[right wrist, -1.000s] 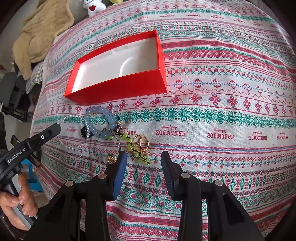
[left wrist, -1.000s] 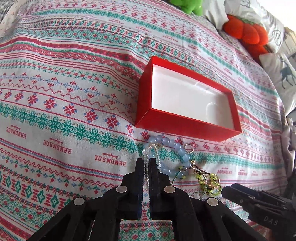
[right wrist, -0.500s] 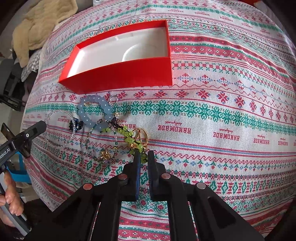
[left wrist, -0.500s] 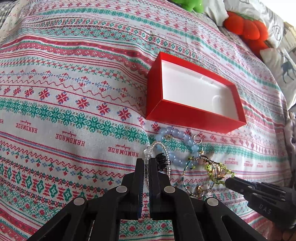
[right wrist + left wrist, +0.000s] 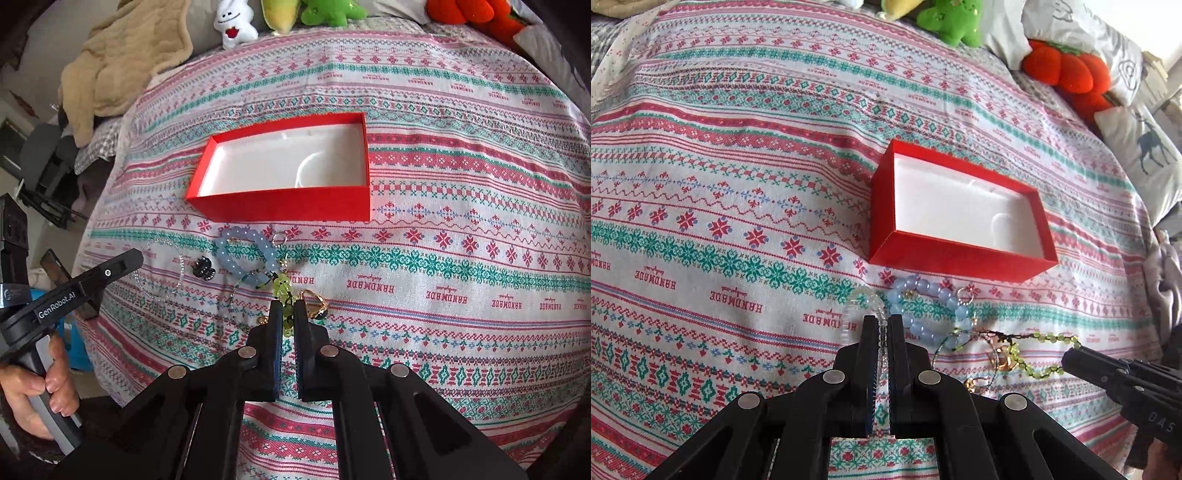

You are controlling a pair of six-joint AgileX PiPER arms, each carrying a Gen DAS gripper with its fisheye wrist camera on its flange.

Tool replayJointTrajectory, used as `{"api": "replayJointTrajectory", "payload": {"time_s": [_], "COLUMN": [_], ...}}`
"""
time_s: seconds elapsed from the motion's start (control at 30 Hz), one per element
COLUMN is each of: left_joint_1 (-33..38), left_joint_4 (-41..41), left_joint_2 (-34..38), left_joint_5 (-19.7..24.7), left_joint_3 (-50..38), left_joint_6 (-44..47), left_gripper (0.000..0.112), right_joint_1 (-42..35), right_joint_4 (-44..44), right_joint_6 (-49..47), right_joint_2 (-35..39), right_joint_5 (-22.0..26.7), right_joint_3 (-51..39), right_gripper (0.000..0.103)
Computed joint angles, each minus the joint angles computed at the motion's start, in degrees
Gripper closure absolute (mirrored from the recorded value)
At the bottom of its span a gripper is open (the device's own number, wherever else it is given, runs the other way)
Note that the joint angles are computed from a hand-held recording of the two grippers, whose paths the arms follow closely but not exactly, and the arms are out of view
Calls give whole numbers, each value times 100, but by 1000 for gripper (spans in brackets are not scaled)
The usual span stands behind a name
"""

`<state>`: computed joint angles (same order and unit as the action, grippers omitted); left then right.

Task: Organize jewelry
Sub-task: 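Close the right tool on the green beaded bracelet, then carry the pearl bracelet into the red box while the right tool drops the green one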

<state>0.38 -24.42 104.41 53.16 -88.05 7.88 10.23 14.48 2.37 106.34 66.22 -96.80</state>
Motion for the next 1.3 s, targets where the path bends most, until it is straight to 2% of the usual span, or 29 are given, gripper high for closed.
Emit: {"api": "replayJointTrajectory", "payload": {"time_s": [0.2, 0.43, 0.67, 0.93, 1.13, 1.3], "left_joint_1": [-66, -250, -517, -535, -553, -584], "left_joint_4": [-8, -158, -582, -1575, -778, 10], "left_joint_2": [-39, 245, 821, 1676, 2179, 2267], "left_joint_5": [-21, -69, -126, -106, -120, -114], "left_joint_3": [-248, -801, -1611, -2383, -2737, -2802], "left_joint_6": [-152, -331, -297, 35, -580, -935], "left_gripper": [112, 112, 112, 112, 112, 112], "right_joint_1": [-36, -127, -188, -233, -192, -133], "right_joint_4": [116, 231, 292, 147, -59, 223], "right_joint_6": [96, 317, 582, 816, 953, 759], "right_joint_2": [-49, 118, 403, 737, 1069, 1353], "right_joint_5": [-23, -130, -300, -537, -531, -500], "right_joint_3": [-321, -867, -1441, -1852, -2077, -2301], "right_gripper": [98, 98, 98, 98, 98, 98]}}
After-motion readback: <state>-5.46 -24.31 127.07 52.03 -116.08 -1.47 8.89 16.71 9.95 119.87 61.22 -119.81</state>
